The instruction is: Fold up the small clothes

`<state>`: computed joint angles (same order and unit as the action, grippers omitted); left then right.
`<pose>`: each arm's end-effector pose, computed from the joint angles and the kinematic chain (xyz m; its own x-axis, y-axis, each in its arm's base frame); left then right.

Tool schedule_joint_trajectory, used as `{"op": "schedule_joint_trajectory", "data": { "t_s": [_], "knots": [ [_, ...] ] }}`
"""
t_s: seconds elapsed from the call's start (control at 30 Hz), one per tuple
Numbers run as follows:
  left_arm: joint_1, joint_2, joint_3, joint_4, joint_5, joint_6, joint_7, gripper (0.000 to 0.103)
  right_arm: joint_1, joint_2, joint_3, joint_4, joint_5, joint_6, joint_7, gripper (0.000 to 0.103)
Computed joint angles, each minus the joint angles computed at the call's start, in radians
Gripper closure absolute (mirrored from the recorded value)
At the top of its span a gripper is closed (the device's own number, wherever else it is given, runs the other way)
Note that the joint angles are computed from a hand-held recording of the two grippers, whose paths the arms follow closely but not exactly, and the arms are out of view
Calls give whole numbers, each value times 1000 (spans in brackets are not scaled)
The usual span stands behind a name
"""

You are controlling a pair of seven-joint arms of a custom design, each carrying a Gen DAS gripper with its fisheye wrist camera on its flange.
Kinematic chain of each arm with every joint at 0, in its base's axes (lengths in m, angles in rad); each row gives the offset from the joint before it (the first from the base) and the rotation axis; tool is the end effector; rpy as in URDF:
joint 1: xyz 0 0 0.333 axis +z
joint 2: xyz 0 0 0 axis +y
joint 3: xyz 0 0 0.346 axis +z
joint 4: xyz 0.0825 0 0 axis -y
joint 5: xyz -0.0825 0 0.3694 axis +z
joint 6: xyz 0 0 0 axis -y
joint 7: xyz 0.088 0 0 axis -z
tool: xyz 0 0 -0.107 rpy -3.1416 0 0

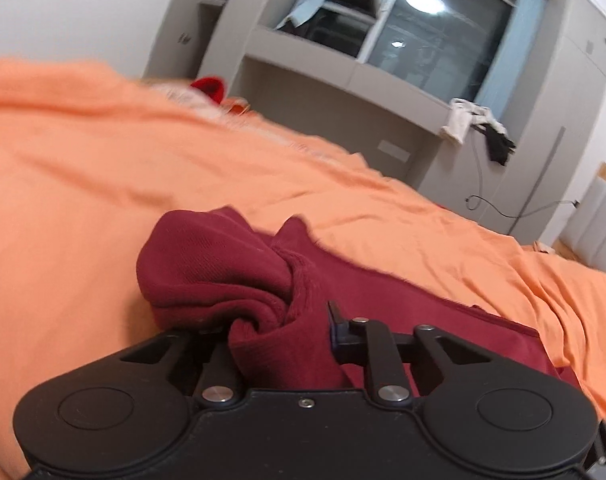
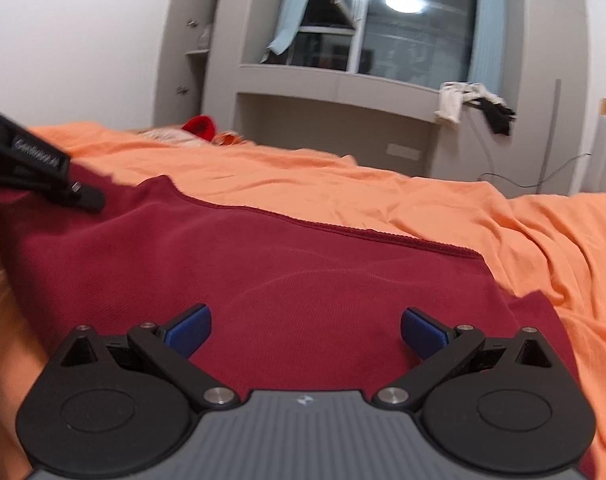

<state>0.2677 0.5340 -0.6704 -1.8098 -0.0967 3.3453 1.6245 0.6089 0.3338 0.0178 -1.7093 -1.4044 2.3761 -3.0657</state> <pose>0.6757 -0.1740 0.4656 -0.2713 -0.8996 0.3422 -0.5316 -0.1563 -0.8324 0.5578 0.3890 0.4738 -0.1618 -0.9772 0.1376 -0.4527 -0.0504 -0.8903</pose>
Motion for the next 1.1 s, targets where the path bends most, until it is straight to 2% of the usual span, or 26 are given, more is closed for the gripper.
{"op": "schedule_joint_trajectory", "data": {
  "t_s": [0.03,0.1,0.3,0.4,0.47,0.67,0.77,0.83,0.93,1.03,1.1],
  "knots": [
    [-8,-4,3,1,9,11,10,84,-8,-17,-1,-14,1,20,-8,0],
    [-14,-9,0,7,35,21,23,85,-7,-48,-3,-41,-24,2,28,0],
    [-6,-14,-63,33,139,32,75,86,-52,-177,25,-167,-135,-58,227,0],
    [-7,-8,-108,50,188,21,104,87,-91,-240,48,-228,-131,-103,285,0],
    [-19,-10,-125,50,206,16,128,87,-124,-281,58,-265,-114,-104,293,0],
    [-68,-6,-155,7,262,14,225,86,-219,-397,79,-386,-52,-115,378,0],
    [-85,-6,-162,-31,288,9,276,86,-270,-454,75,-450,-23,-43,467,0],
    [-95,-9,-161,-53,293,-6,310,85,-309,-488,61,-492,-8,68,534,0],
    [-132,-29,-122,-98,283,22,353,82,-372,-515,39,-541,-47,253,626,0],
    [-91,-28,-159,-141,304,44,356,66,-415,-514,39,-556,-66,353,687,0],
    [-4,3,-254,-163,353,33,351,40,-433,-502,45,-548,-115,395,749,0]
  ]
}}
